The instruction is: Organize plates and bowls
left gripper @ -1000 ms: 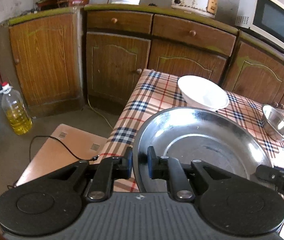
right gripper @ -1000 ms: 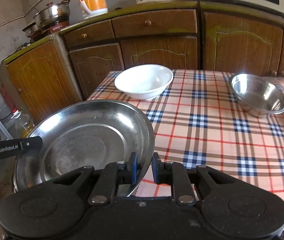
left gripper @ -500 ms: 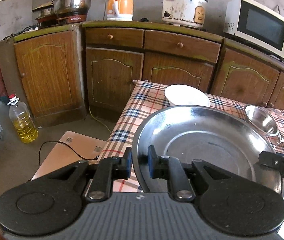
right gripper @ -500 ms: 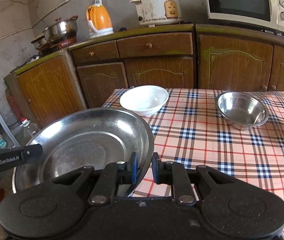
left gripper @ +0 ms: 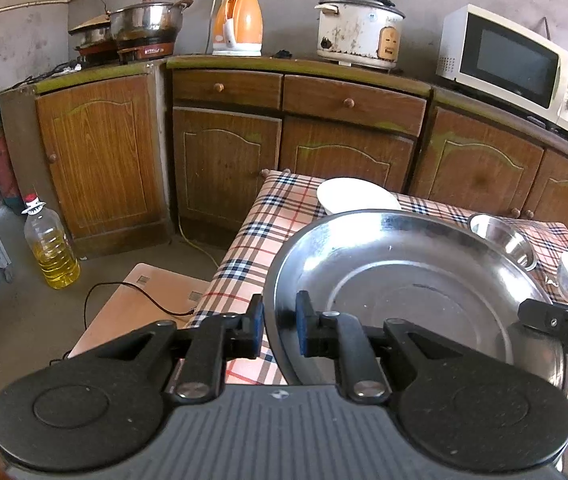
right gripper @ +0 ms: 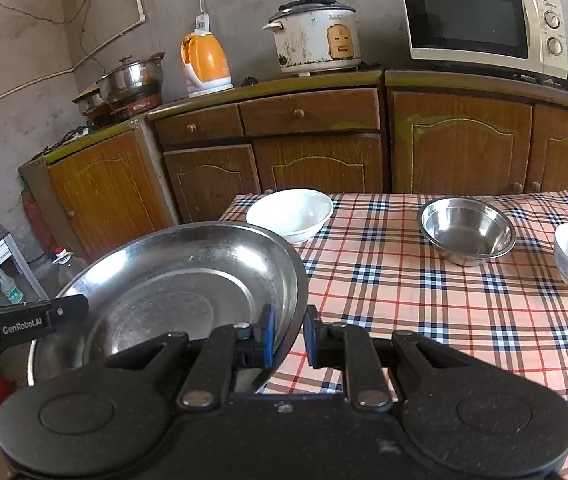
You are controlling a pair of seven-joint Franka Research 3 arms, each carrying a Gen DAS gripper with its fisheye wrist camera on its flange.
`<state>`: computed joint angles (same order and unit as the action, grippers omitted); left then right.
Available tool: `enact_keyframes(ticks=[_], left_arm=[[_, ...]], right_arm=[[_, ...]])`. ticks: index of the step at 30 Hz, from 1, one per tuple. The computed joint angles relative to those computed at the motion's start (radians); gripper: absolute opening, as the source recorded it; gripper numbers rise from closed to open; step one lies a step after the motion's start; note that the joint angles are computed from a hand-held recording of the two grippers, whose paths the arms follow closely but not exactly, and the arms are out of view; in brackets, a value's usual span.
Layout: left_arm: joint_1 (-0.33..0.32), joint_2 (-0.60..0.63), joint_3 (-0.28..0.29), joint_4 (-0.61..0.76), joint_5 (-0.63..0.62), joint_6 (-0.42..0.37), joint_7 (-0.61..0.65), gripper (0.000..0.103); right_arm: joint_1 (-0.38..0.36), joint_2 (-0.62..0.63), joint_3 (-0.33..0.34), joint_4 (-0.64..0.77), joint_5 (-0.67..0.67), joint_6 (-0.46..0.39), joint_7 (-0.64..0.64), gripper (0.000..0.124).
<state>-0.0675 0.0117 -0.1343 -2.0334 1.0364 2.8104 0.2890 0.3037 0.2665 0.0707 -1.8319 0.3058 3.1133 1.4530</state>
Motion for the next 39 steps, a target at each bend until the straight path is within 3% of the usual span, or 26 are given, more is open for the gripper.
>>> enact_keyframes(ticks=[39], left_arm=[[0.005, -0.083, -0.045, -0.087, 0.042, 0.03, -0.059, 0.017]], right_arm=[[-0.1, -0.146, 0.118, -0.17, 0.31, 0.073, -0.275, 0.021]])
